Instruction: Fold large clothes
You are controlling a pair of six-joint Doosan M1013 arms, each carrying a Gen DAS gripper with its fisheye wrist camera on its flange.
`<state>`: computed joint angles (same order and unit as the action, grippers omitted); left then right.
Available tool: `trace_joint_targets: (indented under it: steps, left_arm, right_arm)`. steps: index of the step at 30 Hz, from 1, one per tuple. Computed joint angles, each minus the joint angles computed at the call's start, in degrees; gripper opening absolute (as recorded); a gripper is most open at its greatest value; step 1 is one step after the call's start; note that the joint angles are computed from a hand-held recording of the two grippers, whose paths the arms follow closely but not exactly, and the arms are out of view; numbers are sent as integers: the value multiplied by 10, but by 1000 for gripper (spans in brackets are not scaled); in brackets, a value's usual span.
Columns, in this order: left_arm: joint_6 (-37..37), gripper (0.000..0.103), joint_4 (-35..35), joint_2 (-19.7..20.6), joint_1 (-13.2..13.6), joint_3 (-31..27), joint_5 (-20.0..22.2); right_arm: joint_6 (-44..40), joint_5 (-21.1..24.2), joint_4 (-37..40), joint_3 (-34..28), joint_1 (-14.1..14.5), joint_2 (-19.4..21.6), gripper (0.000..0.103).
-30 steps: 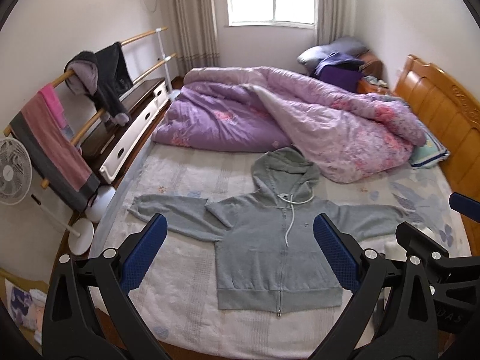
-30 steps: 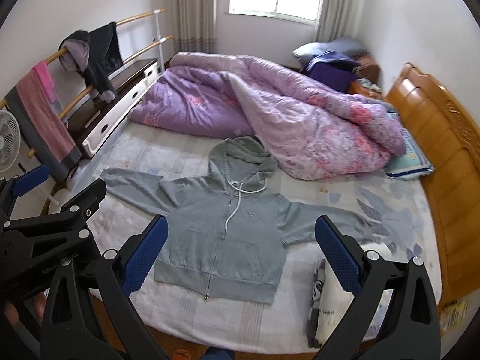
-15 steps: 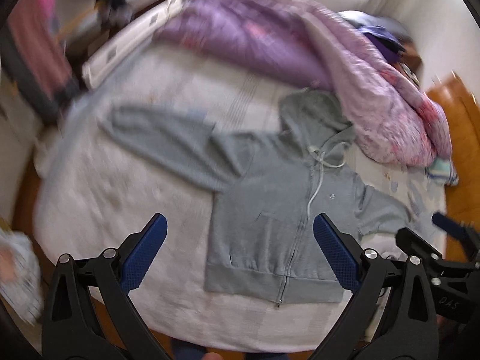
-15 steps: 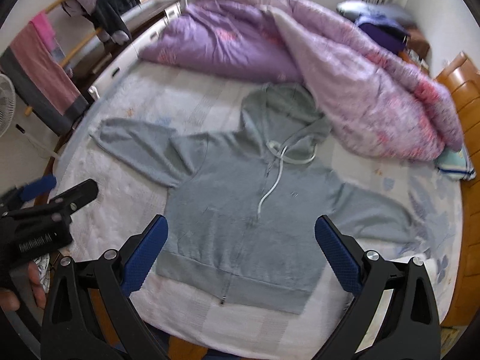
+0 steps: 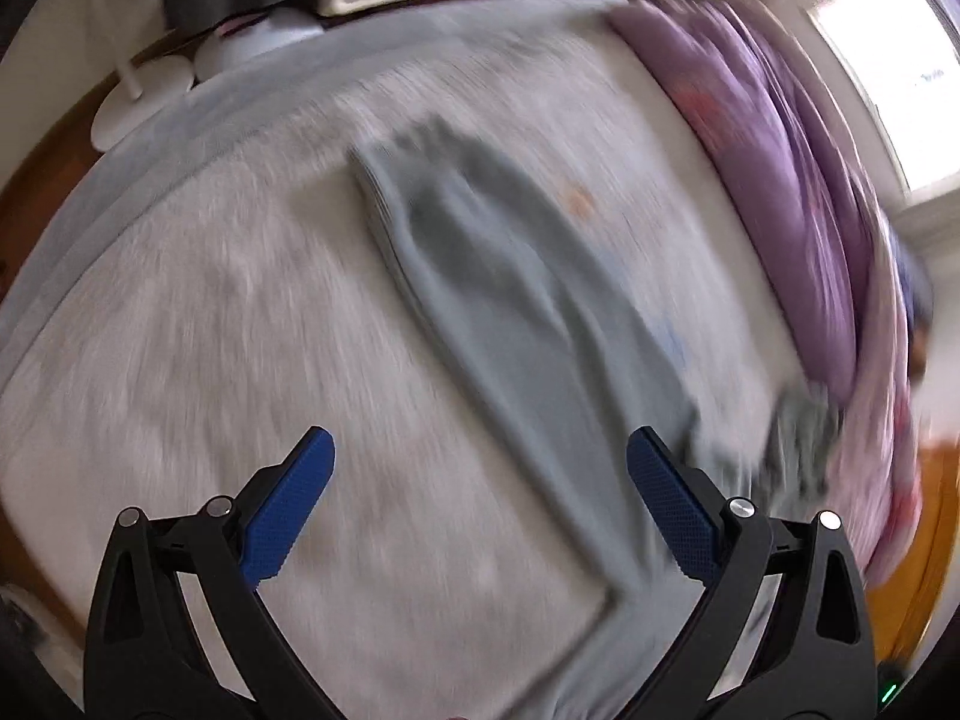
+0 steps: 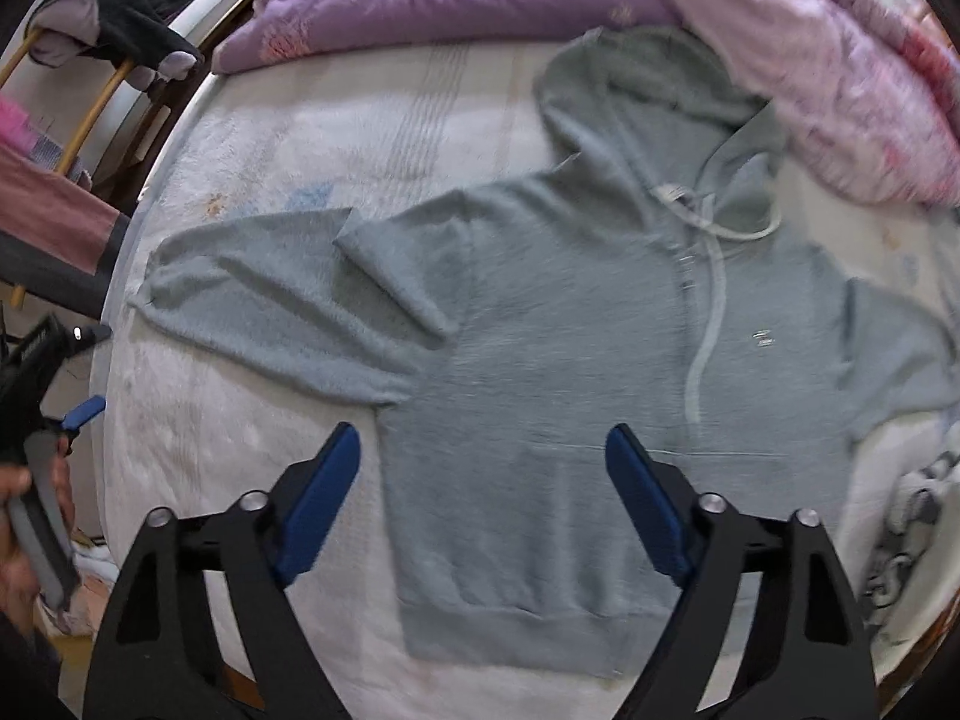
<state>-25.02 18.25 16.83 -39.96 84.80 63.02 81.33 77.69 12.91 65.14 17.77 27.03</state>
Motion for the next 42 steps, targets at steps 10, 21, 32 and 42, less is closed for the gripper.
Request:
trace_joint_targets:
  steps: [10,21,32,42]
  left_arm:
    - [4,83,-1,-11,74,96,-71]
    - [103,11,25,7,71,60,-10]
    - [104,8,161,-5,-9,-32,134]
    - [276,8,277,166,-66,-371,140]
  right_arm:
    - [27,9,64,-10,4,53,55]
    - [35,28,118,-24,0,96,12]
    - [37,60,79,-43,8,128,1]
    - [-70,85,174,-41,-92,87,8]
